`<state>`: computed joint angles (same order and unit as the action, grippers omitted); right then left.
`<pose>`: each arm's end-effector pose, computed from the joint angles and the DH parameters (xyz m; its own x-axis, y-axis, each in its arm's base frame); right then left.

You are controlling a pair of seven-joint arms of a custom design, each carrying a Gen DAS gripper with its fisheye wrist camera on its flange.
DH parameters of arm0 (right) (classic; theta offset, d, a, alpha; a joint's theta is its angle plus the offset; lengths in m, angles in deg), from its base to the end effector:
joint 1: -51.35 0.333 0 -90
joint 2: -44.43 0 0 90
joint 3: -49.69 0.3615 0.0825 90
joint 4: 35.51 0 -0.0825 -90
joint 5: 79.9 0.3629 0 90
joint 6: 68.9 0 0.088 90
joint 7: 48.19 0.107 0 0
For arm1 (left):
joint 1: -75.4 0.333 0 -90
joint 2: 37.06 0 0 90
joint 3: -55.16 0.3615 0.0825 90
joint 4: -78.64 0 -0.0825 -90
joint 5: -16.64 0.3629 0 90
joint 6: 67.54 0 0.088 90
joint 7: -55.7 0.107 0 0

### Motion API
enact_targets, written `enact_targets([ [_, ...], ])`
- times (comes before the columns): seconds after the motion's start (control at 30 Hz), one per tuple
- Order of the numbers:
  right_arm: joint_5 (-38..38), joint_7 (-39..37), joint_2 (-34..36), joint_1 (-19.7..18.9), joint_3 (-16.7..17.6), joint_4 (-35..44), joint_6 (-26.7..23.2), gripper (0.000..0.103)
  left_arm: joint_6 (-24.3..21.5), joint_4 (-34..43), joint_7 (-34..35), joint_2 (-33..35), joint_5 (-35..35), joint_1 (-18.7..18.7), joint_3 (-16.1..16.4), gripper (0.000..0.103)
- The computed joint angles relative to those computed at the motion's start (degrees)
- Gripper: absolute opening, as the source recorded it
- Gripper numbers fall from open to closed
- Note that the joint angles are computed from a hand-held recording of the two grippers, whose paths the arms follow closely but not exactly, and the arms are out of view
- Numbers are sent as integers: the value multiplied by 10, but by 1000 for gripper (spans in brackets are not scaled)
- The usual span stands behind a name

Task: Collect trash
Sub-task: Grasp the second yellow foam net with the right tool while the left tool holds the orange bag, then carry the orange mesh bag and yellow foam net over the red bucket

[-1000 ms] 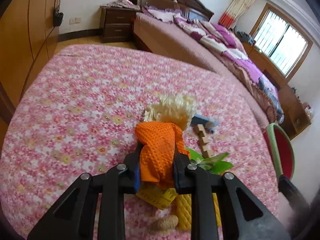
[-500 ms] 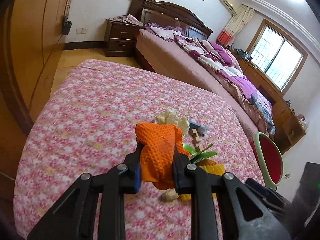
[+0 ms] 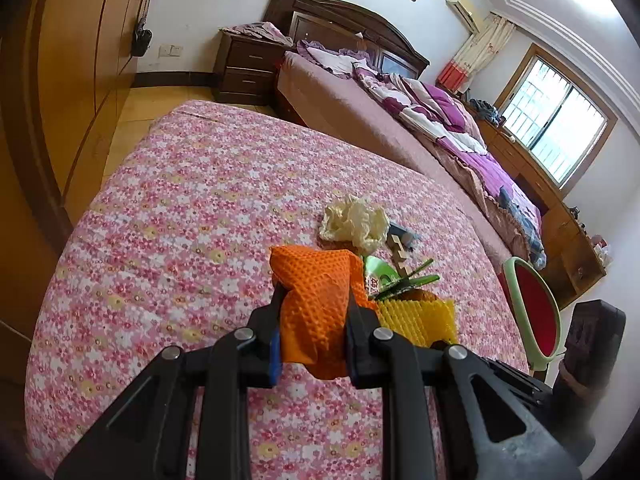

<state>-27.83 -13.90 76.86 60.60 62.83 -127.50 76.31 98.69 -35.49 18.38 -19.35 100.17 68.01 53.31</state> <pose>0.6867 0.2381 0.3916 0.6461 -0.6562 -0.3898 -0.7139 -0.3388 -0.6129 0.5943 -0.1555 0.3941 0.4826 -0.7821 0.3943 -0.4788 -0.6126 -0.6289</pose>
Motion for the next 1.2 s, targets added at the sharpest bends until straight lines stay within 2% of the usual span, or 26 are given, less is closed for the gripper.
enact_targets([
  [0.1,46,-32,-19,-23,16,-20,0,11,-5,1,-6,-1,7,-4,-2,23],
  [0.23,112,-84,-49,-38,18,-45,10,11,-10,4,-17,-4,19,-9,-5,23],
  [0.47,219,-154,-92,-46,-8,-77,25,11,-8,25,-3,-1,24,-16,-16,23],
  [0.63,266,-175,-106,-48,-31,-82,38,11,0,53,47,14,-9,-27,-19,23],
  [0.93,328,-203,-108,-68,-58,-72,57,11,17,141,217,69,-132,-60,-14,23],
  [1.2,347,-196,-80,-93,-68,-37,79,11,-7,271,426,154,-276,-73,-45,23],
])
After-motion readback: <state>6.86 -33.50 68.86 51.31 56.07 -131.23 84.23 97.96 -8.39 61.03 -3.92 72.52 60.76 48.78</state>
